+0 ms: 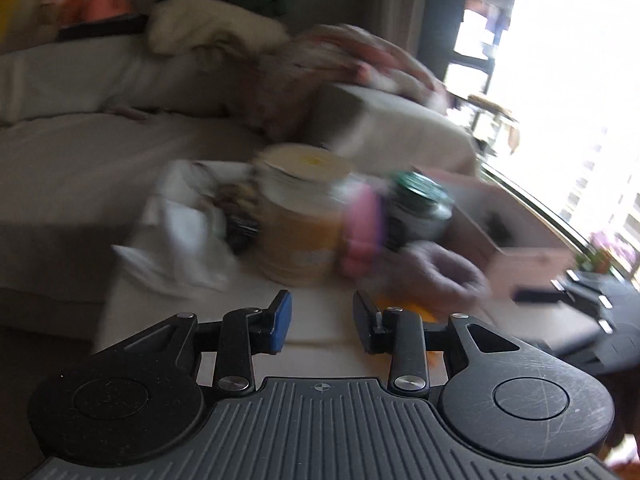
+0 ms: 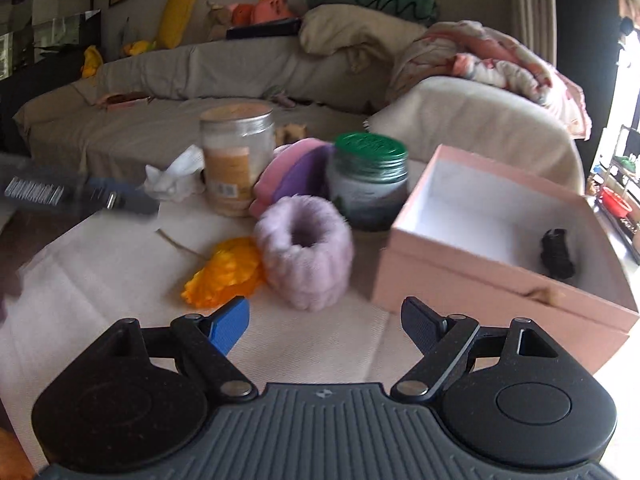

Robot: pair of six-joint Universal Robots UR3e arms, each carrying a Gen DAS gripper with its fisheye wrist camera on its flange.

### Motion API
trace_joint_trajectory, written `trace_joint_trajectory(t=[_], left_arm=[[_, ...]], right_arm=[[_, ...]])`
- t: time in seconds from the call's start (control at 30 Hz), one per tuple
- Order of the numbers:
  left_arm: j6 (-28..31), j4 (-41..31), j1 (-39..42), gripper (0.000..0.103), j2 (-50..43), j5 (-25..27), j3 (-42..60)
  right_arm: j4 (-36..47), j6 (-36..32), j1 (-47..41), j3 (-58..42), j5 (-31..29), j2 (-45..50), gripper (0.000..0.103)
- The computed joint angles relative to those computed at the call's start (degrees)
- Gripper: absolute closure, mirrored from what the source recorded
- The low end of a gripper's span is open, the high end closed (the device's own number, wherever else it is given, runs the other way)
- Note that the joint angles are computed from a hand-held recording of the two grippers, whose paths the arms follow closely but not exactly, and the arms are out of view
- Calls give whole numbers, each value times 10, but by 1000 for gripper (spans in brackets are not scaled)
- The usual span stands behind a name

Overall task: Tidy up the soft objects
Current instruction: 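Grasp the white tissue with the left gripper and lift it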

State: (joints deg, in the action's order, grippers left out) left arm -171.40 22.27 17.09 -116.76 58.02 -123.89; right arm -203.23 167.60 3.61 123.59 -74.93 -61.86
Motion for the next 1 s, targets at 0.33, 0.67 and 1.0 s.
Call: trace_joint_trajectory(t=[0.33, 0.67, 1.0], left_arm=[[-138, -144, 40, 66, -121, 57, 268], [-93, -317, 53, 65, -221, -28, 436], [129, -243, -26, 63, -173, 85, 336]], right_arm=[[31, -11, 44, -51, -23, 14, 19], [42, -16, 48, -63, -18, 32, 19], [59, -18, 55, -77, -22, 48, 19]])
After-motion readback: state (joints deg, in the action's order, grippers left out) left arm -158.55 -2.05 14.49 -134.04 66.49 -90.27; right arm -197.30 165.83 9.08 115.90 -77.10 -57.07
